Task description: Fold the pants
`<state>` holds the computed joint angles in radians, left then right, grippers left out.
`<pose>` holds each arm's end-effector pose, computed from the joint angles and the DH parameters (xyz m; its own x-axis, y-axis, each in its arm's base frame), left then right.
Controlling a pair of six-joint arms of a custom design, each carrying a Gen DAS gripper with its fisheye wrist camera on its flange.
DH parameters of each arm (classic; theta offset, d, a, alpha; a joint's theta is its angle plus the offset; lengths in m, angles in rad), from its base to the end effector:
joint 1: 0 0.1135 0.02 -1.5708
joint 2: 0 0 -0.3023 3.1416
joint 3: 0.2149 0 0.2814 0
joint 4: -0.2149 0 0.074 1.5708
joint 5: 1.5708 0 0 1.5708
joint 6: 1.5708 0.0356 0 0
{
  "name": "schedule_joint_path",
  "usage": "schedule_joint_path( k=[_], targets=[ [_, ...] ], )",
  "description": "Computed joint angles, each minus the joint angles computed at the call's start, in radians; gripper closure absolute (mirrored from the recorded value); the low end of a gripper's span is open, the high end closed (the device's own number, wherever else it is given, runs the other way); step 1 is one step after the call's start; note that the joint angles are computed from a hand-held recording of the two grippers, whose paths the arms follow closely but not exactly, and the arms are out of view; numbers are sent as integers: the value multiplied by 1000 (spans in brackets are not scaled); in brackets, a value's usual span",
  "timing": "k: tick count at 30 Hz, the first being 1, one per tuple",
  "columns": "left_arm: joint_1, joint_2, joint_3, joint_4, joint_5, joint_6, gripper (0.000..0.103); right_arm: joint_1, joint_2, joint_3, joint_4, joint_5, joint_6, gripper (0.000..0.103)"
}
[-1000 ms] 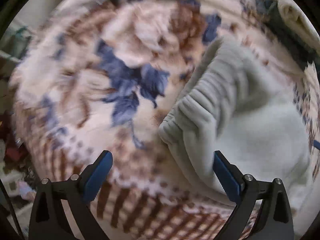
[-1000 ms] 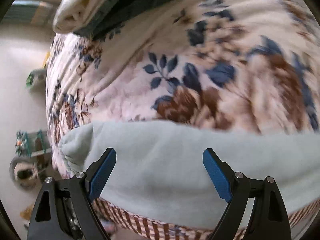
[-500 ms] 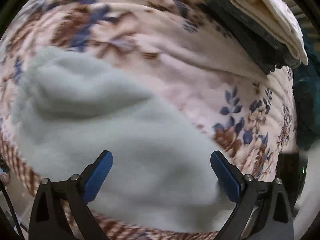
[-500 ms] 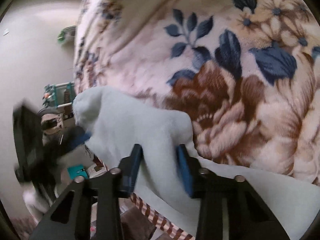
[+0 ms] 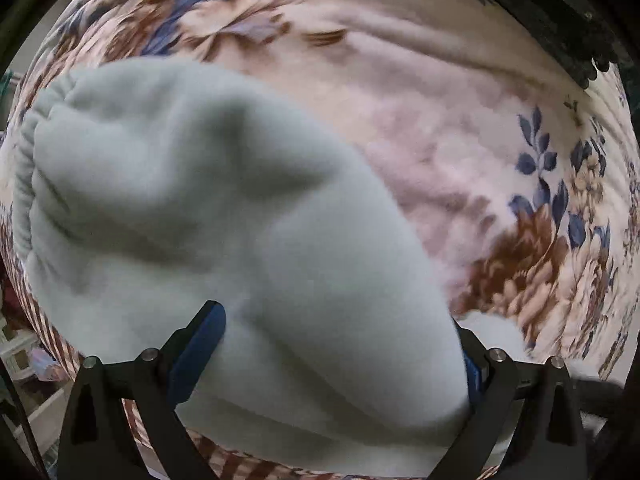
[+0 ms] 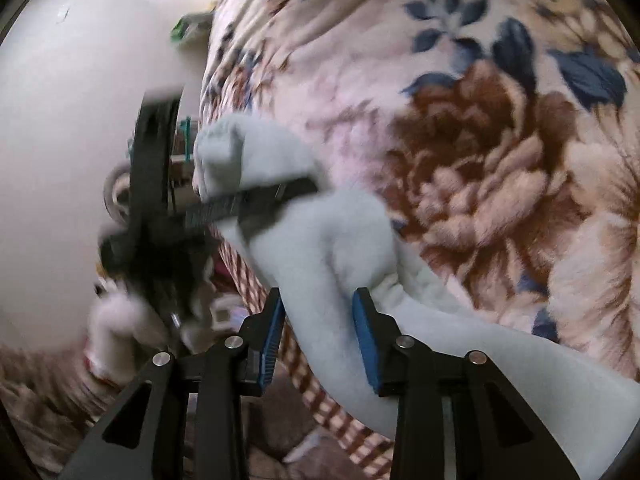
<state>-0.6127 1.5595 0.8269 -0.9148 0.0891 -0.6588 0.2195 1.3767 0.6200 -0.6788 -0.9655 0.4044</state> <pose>0.2049 -0.1479 0.1674 -0.9922 -0.0478 0.1148 -0.0508 0.9984 -0.0233 0.2040 0.0755 0.1716 -0.9804 0.0107 0.1966 0.1671 0.5732 0.8022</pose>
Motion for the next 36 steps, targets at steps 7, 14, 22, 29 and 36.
schedule_joint_path(
  k=[7,14,22,29,36],
  targets=[
    [3,-98,-35,-20,39,-10,3,87,-4,87,-198,7,-161,63],
    [13,-206,-124,-35,45,-4,3,21,15,40,-238,-79,-201,62],
    [82,-235,-145,-39,45,81,3,-83,324,73,-7,-127,-77,43],
    [153,-300,-71,-147,110,112,3,25,327,114,-2,-104,-15,94],
    [179,-326,-78,-97,81,120,3,-166,-55,166,-92,291,116,96]
  ],
)
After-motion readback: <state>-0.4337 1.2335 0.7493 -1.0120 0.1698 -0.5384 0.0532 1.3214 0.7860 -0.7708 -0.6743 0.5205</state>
